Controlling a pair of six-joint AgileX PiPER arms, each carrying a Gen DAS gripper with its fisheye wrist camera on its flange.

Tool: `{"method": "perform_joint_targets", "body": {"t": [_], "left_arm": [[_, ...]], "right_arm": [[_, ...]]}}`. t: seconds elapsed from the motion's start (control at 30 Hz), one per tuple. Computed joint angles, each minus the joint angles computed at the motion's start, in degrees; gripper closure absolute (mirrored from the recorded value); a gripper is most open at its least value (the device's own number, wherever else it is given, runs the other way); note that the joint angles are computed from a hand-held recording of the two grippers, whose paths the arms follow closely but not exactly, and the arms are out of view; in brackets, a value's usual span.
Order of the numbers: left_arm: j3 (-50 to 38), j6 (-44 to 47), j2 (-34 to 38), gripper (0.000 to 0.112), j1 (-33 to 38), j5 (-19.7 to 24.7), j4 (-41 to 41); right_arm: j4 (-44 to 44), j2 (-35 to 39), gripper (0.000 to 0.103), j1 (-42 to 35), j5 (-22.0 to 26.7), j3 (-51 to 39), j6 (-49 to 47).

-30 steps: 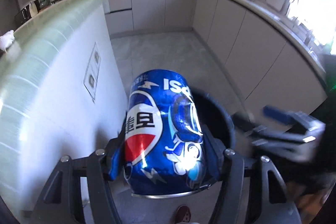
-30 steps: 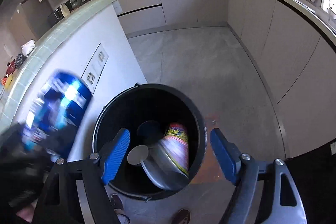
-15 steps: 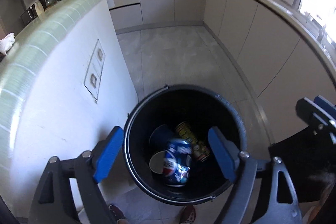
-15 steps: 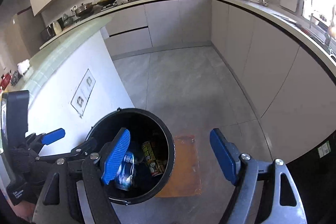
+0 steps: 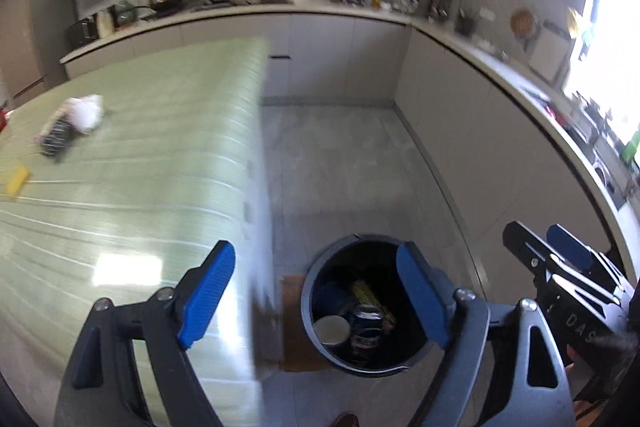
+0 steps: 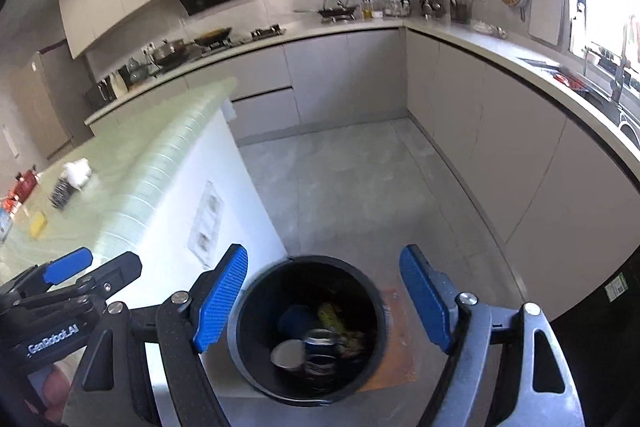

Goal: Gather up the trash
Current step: 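Move both open tools back over the table toward the sponge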

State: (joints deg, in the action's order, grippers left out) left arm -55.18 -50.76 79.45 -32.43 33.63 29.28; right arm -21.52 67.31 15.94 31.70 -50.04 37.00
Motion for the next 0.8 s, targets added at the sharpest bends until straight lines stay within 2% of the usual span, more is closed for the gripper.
{"method": "perform_joint_targets", "body": {"t": [0.17,0.27,0.33,0.43,0.57,0.63,0.8], "left_arm": [[5.5,27.1,-9.6,0.028,19.7,-3.2,-17.4],[6.7,44.3,-10.1,0.028,32.1,-4.9,-29.1],[7.2,55.7,-10.1,0.028,41.3,-4.4,-36.5],[5.9,72.9,-7.0,0.028,53.6,-3.6,-47.1],[0.7,95.5,0.6,0.028,68.9,-0.1,-61.6],[-2.0,99.9,3.8,0.028,72.9,0.9,-64.0],[-9.3,100.8,11.8,0.028,78.4,3.6,-64.4]], "right_arm": [[-15.9,6.7,0.023,19.3,9.4,-10.8,22.0],[-21.4,14.9,0.023,28.8,14.1,-19.5,29.5],[-23.0,20.7,0.023,33.0,16.4,-25.5,32.2],[-23.3,29.7,0.023,38.0,19.2,-35.5,35.0],[-22.0,41.3,0.023,42.6,22.8,-50.0,35.0],[-20.2,46.3,0.023,43.6,24.5,-57.4,32.7],[-15.3,59.9,0.023,45.0,31.4,-80.4,23.0]]}}
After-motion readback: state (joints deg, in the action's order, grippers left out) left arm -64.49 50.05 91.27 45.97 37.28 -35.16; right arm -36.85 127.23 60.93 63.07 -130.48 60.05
